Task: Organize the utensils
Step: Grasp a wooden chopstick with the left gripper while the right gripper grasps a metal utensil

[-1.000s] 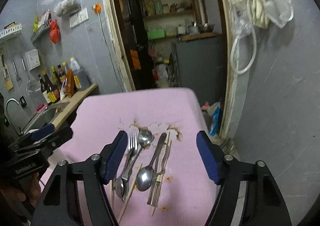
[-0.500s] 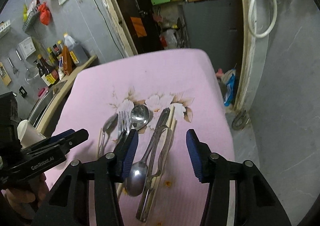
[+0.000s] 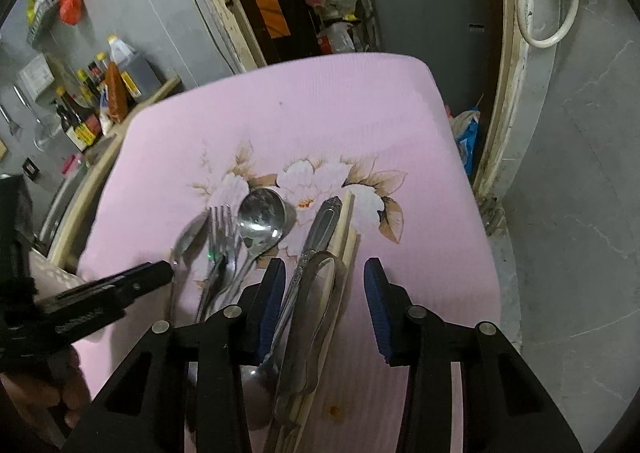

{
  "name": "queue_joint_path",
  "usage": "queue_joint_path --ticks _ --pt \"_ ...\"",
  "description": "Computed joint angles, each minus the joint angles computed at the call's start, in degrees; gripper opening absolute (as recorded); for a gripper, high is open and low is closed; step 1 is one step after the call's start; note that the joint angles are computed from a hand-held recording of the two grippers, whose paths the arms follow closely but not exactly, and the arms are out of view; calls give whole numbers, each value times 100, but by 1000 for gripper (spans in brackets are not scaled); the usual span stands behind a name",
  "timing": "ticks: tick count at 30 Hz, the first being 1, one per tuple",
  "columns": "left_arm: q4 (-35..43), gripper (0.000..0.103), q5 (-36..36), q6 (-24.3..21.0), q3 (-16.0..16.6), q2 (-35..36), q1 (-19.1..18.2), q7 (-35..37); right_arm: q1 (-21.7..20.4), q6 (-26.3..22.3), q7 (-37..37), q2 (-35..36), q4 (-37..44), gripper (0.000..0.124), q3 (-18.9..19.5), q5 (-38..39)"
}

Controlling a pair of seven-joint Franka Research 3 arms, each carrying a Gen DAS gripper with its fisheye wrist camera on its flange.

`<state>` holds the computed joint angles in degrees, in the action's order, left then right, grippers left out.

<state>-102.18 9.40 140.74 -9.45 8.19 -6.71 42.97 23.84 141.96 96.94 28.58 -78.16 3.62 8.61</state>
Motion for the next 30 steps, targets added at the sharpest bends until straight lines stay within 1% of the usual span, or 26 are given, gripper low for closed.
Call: queue_joint_path --ticks 3,4,5,9,12,15,17,18,21,24,30 --pt "34 27 -24 -32 5 31 8 6 204 -325 227 203 355 36 -165 -374" --pt "92 27 -70 -142 -3 73 12 41 252 -399 283 255 438 36 -195 -472" --pt "124 26 -145 -219 -17 103 21 94 273 -457 311 267 471 36 -207 -536" --pt "120 26 -200 -205 -17 100 30 150 381 -631 439 363 666 36 -263 -801" --pt "184 26 -270 -226 -23 148 40 214 330 -629 421 335 631 31 -205 -761" --pt "318 25 -344 -436 -34 188 71 471 317 -686 461 347 685 24 -153 -673" --pt "490 17 -335 -644 -38 272 71 665 281 -702 502 347 700 22 -107 -544" --pt "546 10 -365 -708 -41 305 76 726 265 -713 525 343 706 22 -91 -486" --pt "491 5 -656 -604 -58 286 138 841 177 -629 459 246 550 22 -22 -293" --pt "369 5 -606 -447 -44 195 105 791 90 -508 349 117 354 22 39 -100" --pt "13 5 -476 -6 -36 -157 61 762 -50 82 6 -275 -237 22 197 321"
